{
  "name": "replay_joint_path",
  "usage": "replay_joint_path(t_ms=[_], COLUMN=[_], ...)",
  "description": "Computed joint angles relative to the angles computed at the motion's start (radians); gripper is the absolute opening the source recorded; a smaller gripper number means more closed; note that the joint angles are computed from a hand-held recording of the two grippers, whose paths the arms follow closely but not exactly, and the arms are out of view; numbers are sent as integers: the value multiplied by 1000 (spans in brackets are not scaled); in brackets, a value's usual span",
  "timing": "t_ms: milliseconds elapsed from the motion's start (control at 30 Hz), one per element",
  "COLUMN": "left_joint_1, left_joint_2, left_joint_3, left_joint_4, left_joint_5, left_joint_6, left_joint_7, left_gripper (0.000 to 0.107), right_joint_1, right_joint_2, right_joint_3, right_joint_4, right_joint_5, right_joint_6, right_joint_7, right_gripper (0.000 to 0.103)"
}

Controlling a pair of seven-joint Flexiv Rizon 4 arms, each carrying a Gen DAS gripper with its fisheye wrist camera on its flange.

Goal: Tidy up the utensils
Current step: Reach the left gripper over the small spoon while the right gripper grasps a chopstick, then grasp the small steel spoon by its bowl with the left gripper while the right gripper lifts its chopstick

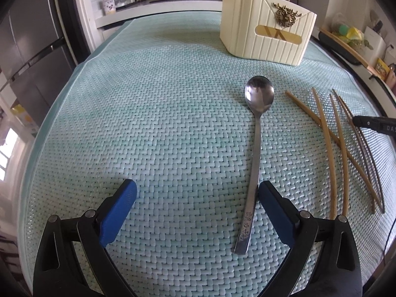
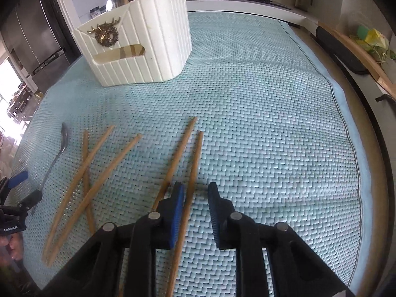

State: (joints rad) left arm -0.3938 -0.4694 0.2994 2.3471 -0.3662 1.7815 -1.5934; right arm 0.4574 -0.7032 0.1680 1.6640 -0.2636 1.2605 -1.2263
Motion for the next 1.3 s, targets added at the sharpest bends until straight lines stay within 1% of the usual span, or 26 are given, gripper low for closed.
replay_joint_path(t_ms=[33, 100, 167, 233, 300, 367, 400, 467, 533, 667, 767, 833, 867, 933, 1000, 1067, 1100, 1133, 1167, 1200, 1233, 1267, 1300], left_joint_1=[-3, 19, 40, 103, 205, 294, 322, 346, 342, 276, 280, 298, 298, 295, 299, 305, 307, 316, 324, 322, 329, 329, 329], left_joint_2=[3, 15, 23, 38, 59, 75, 81, 84, 76, 19, -35, -61, -72, -89, -98, -102, -104, -104, -103, -103, -101, -102, -101], left_joint_3=[5, -11, -27, -82, -173, -257, -283, -307, -305, -239, -247, -267, -265, -257, -259, -265, -266, -277, -286, -284, -291, -292, -291], left_joint_4=[2, 6, 5, 5, 6, -1, -12, -41, -84, -200, -277, -312, -329, -354, -366, -378, -383, -385, -384, -389, -389, -398, -407], left_joint_5=[-1, 9, 21, 45, 74, 100, 112, 136, 161, 208, 213, 207, 205, 207, 210, 211, 212, 210, 207, 207, 204, 202, 196], left_joint_6=[-6, -17, -27, -38, -53, -73, -90, -117, -147, -211, -254, -279, -297, -321, -323, -331, -332, -331, -330, -334, -337, -348, -366], left_joint_7=[1, 4, 5, 9, 18, 31, 42, 68, 98, 123, 137, 150, 150, 145, 146, 152, 156, 164, 171, 173, 179, 182, 181], left_gripper=[99, 99, 99, 99, 99, 99, 99, 99, 99, 99, 97, 93, 92, 87, 86, 81, 76, 68, 64, 54, 39, 37, 36], right_joint_1=[0, 29, 12, 3, 6, 17, 21, 27, 38, 49, 36, 19, 11, 0, -2, 2, 5, 10, 13, 14, 14, 22, 31], right_joint_2=[8, 26, 28, 20, -1, -32, -40, -59, -68, -82, -77, -74, -64, -68, -72, -87, -93, -96, -98, -101, -102, -101, -101], right_joint_3=[-2, -44, -23, -10, -13, -16, -15, -18, -27, -37, -26, -12, -8, 5, 9, 6, 5, 3, 2, 2, -1, -14, -29], right_joint_4=[9, 31, 25, 6, -29, -90, -110, -147, -168, -184, -172, -169, -148, -160, -174, -208, -223, -238, -249, -259, -262, -257, -255], right_joint_5=[-2, -34, -26, -17, -28, -36, -37, -37, -38, -37, -24, -10, -4, 4, 7, 5, 5, 7, 9, 12, 14, 5, -5], right_joint_6=[-4, -17, -29, -46, -68, -104, -124, -152, -166, -155, -142, -143, -133, -150, -175, -210, -227, -249, -269, -283, -286, -281, -276], right_joint_7=[-1, 23, 17, 13, -2, -10, -16, -20, -13, 4, -4, -21, -30, -56, -76, -95, -102, -105, -108, -114, -119, -115, -107], right_gripper=[18, 18, 19, 21, 21, 22, 22, 22, 22, 22, 22, 22, 22, 22, 22, 22, 22, 22, 22, 22, 20, 14, 11])
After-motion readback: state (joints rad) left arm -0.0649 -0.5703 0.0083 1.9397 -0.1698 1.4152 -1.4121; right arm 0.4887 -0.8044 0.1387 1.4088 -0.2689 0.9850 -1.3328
